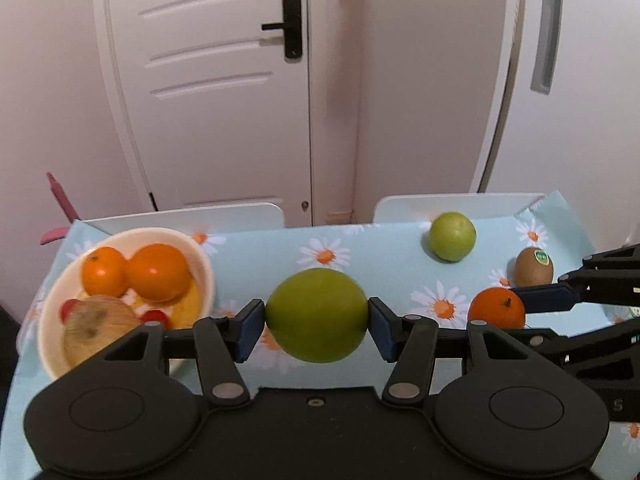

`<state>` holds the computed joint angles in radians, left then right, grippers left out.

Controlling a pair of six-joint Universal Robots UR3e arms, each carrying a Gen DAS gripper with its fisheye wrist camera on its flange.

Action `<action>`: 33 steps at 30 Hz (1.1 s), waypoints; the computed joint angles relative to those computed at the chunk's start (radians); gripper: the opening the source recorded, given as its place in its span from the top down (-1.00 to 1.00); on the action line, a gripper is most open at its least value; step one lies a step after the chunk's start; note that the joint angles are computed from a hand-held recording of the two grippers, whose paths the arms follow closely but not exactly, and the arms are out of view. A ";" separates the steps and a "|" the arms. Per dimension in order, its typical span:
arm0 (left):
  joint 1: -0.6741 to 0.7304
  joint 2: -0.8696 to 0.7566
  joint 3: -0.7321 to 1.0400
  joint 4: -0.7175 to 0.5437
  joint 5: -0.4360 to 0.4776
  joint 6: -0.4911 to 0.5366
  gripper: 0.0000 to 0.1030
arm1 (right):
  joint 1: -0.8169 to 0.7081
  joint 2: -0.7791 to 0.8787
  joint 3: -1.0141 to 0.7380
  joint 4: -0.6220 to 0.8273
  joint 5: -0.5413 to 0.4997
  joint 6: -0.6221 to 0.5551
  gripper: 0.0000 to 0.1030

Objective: Organize fruits
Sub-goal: 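Carry the green apple over the bowl with the left tool while the right tool carries the mandarin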

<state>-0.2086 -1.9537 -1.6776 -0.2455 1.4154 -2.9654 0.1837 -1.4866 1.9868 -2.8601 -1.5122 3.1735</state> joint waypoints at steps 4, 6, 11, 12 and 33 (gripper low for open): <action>0.056 0.071 -0.045 -0.010 -0.033 0.025 -0.17 | 0.059 0.045 -0.109 0.042 -0.039 0.039 -0.04; 0.091 0.105 -0.060 -0.021 -0.054 0.040 -0.17 | 0.092 0.076 -0.172 0.065 -0.058 0.059 -0.04; 0.193 0.177 -0.085 -0.053 -0.116 0.090 -0.17 | 0.166 0.178 -0.354 0.129 -0.102 0.107 -0.04; 0.215 0.185 -0.084 -0.061 -0.131 0.102 -0.17 | 0.180 0.201 -0.391 0.142 -0.110 0.118 -0.04; 0.536 0.027 0.112 -0.226 -0.314 0.338 -0.17 | 0.346 0.853 -1.447 0.595 -0.253 0.334 -0.04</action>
<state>0.3275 -1.9263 -1.5653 -0.4714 1.1015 -2.6276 0.5294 -0.6336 0.5396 -2.2654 -1.7647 3.5074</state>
